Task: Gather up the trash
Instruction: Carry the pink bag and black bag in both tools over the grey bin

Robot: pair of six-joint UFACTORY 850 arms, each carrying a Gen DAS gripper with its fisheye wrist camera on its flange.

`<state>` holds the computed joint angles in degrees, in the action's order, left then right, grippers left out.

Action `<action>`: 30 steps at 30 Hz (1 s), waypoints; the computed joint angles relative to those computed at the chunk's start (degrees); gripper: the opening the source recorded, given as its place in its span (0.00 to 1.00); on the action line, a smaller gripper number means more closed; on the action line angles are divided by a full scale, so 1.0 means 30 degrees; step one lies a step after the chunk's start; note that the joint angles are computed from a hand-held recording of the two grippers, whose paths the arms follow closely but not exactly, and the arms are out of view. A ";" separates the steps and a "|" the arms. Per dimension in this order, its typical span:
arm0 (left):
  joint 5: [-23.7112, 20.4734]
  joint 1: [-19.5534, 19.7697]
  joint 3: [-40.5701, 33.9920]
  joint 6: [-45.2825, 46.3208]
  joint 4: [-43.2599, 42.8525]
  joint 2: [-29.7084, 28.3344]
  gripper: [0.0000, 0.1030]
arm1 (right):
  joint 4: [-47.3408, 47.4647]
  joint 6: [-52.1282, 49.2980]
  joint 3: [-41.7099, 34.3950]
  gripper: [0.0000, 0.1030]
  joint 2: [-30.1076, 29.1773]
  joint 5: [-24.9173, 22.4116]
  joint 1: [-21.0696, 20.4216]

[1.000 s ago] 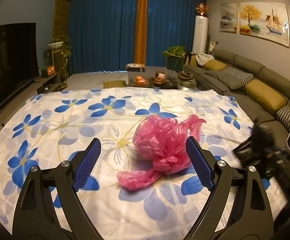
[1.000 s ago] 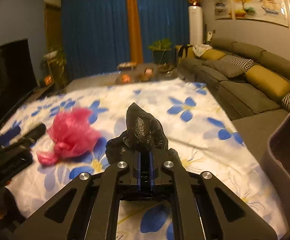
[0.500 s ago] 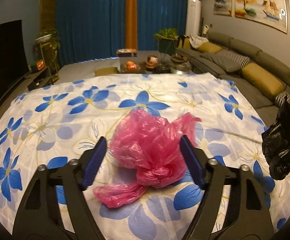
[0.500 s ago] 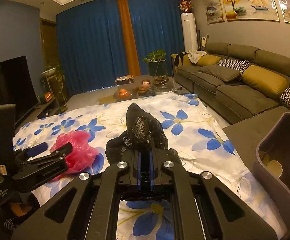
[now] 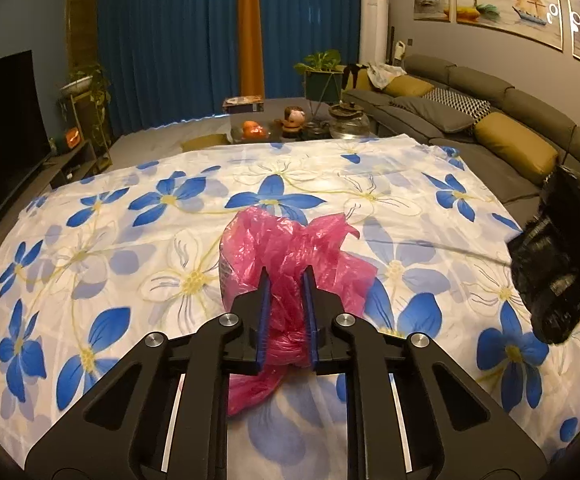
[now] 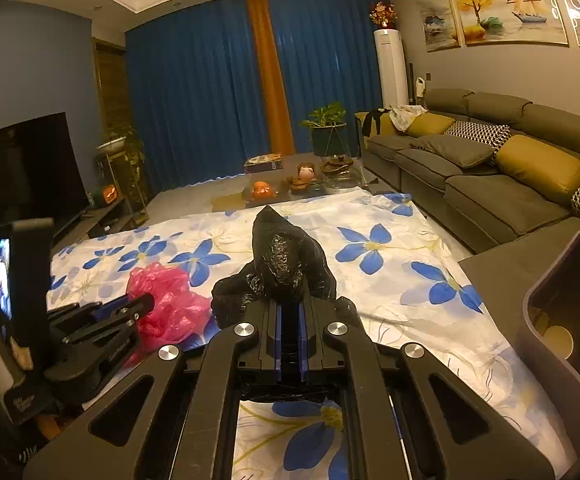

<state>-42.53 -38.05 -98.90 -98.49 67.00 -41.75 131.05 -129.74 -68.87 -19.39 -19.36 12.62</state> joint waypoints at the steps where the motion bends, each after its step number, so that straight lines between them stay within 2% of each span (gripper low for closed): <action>1: -0.0141 -0.0116 0.0214 -0.0093 0.0100 0.0169 0.13 | -0.0067 0.0033 0.0032 0.07 0.0054 -0.0073 0.0011; 7: -0.1182 -0.1126 0.1491 -0.0944 0.1303 0.1692 0.13 | -0.0960 0.0829 0.0574 0.07 0.0894 -0.0557 -0.0086; 11: -0.1656 -0.2126 0.1659 -0.1281 0.2352 0.2420 0.13 | -0.0961 -0.0289 0.1697 0.07 0.2184 -0.0954 -0.0516; 15: -0.1771 -0.3092 0.1124 -0.1502 0.2950 0.2443 0.13 | -0.1098 -0.1424 0.3251 0.07 0.3852 -0.1424 -0.1733; 18: -0.1634 -0.3791 0.0063 -0.1045 0.3002 0.1917 0.13 | -0.2148 -0.0679 0.4157 0.07 0.4834 -0.1970 -0.2980; 25: -0.0303 -0.4873 -0.5185 0.1753 0.1777 -0.1344 0.13 | -0.1815 -0.0909 0.5241 0.07 0.5908 -0.2250 -0.5982; 30: 0.0495 -0.5203 -1.2303 0.5868 -0.0786 -0.5685 0.13 | -0.1146 -0.1079 0.4996 0.07 0.5455 -0.2126 -0.7681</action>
<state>-41.05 -53.66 -135.81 -80.89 64.64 -58.81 127.62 -132.98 -53.88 -3.02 -25.74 -10.43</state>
